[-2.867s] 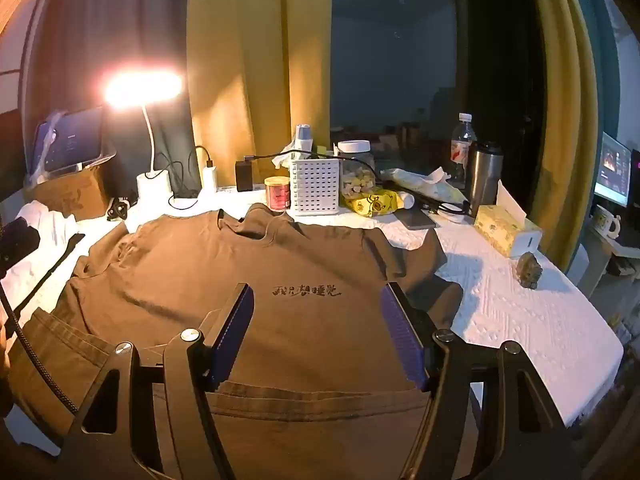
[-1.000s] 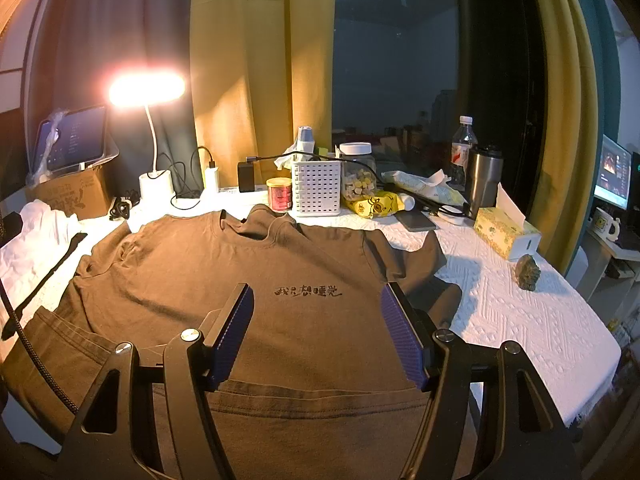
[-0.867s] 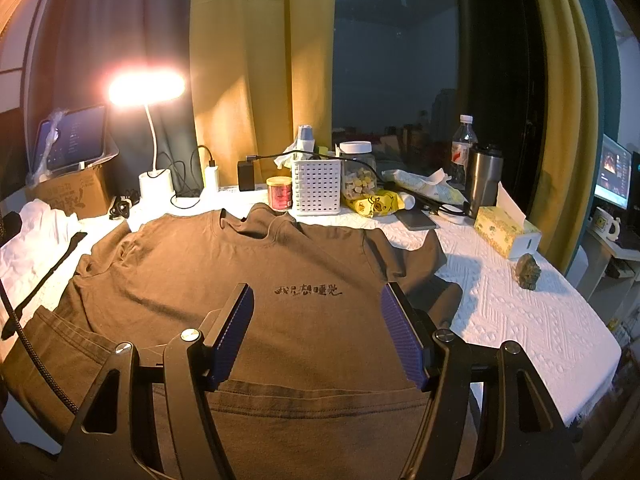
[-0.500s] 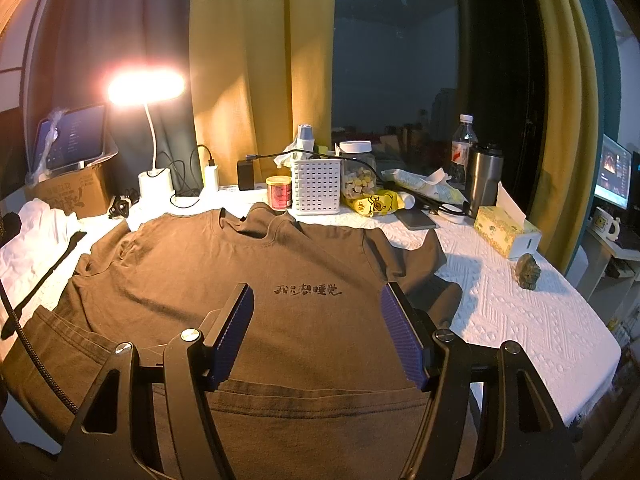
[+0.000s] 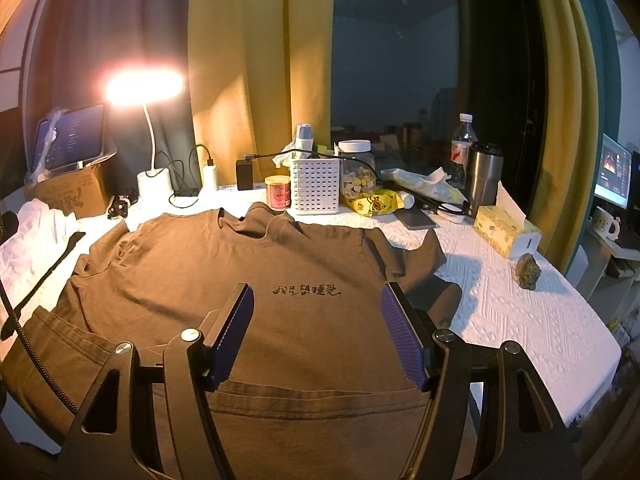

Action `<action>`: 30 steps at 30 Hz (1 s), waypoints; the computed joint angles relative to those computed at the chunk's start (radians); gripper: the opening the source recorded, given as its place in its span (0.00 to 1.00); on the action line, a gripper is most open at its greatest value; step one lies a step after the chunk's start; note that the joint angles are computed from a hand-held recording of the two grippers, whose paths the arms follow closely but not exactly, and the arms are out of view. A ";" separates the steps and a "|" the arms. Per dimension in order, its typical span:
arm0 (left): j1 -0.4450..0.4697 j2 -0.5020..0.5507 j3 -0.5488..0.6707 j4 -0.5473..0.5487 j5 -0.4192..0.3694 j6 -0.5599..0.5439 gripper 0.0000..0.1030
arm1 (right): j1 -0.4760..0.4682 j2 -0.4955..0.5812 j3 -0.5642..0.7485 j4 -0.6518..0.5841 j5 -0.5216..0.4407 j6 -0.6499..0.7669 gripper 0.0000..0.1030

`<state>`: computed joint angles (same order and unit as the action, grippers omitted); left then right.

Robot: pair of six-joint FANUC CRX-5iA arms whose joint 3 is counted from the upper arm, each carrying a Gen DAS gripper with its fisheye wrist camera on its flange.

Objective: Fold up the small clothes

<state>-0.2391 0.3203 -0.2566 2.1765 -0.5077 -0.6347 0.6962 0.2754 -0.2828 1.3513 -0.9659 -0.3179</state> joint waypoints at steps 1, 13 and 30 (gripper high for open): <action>0.000 0.000 0.000 -0.001 -0.001 0.001 1.00 | 0.001 0.000 0.001 -0.001 -0.001 0.001 0.67; -0.005 0.016 0.028 -0.084 0.030 0.067 1.00 | -0.021 -0.011 -0.027 -0.002 0.026 -0.027 0.67; -0.003 0.115 0.184 -0.455 0.082 0.386 1.00 | -0.145 -0.030 -0.026 -0.090 0.114 0.047 0.67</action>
<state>-0.2417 0.4356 -0.0728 1.7215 -0.4258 -0.2489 0.5507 0.2457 -0.3092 1.2615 -0.8517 -0.2710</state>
